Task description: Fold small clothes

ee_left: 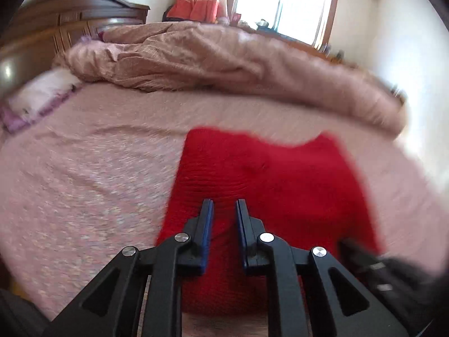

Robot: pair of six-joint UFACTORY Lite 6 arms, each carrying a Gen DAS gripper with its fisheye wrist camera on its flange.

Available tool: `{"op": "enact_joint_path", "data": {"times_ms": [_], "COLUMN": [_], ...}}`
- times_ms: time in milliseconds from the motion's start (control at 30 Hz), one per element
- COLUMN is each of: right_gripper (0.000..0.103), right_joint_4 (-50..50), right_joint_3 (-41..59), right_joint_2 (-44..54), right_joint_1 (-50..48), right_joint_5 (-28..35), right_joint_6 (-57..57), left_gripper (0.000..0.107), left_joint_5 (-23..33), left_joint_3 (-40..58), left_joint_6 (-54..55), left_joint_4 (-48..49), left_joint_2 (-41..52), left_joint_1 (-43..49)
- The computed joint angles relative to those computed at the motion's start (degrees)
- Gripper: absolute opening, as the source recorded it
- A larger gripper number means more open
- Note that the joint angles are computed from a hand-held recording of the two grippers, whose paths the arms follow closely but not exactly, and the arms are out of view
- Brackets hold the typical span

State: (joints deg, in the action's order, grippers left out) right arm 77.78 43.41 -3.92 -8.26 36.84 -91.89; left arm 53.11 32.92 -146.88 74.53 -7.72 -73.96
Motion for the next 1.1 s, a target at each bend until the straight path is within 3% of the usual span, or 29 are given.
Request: {"op": "enact_joint_path", "data": {"times_ms": [67,133,267,300,367,500,667,933,1033,1100], "right_gripper": [0.0,0.0,0.0,0.0,0.0,0.0,0.0,0.0,0.0,0.0], "right_joint_4": [-0.1,0.8,2.0,2.1,1.8,2.4,1.0,-8.5,-12.3,-9.1], "right_joint_3": [0.6,1.3,4.3,5.2,6.2,4.6,3.9,9.3,11.0,9.3], "right_joint_2": [0.0,1.5,6.8,8.1,9.5,7.3,5.5,9.3,9.5,7.2], "right_joint_1": [-1.9,-0.8,-0.9,-0.9,0.1,2.0,3.4,5.0,5.3,4.0], "right_joint_5": [3.4,2.7,4.8,5.2,4.1,0.7,-1.8,-2.4,-1.7,-0.5], "right_joint_6": [1.5,1.5,2.6,3.3,3.4,2.1,3.7,15.0,19.4,15.6], "left_gripper": [0.01,0.01,0.01,0.011,0.011,0.011,0.011,0.012,0.012,0.012], "left_joint_5": [-0.5,-3.2,-15.7,-16.3,-13.9,-14.9,-19.9,-20.0,-19.3,-19.9], "left_joint_3": [-3.6,-5.2,-1.3,-0.1,1.1,-0.8,-3.9,1.6,-1.3,-3.6], "left_joint_6": [-5.1,-7.4,-5.2,-4.1,-4.0,-8.1,-9.4,4.0,-0.2,-1.4], "left_joint_4": [5.2,8.3,10.2,10.5,10.7,13.7,16.7,6.1,10.1,11.2], "left_joint_2": [-5.4,-7.4,0.0,3.1,5.1,3.7,0.1,4.2,0.4,-3.4], "left_joint_1": [-1.3,-1.2,5.9,6.9,5.7,6.2,9.1,9.3,8.7,8.6]}}
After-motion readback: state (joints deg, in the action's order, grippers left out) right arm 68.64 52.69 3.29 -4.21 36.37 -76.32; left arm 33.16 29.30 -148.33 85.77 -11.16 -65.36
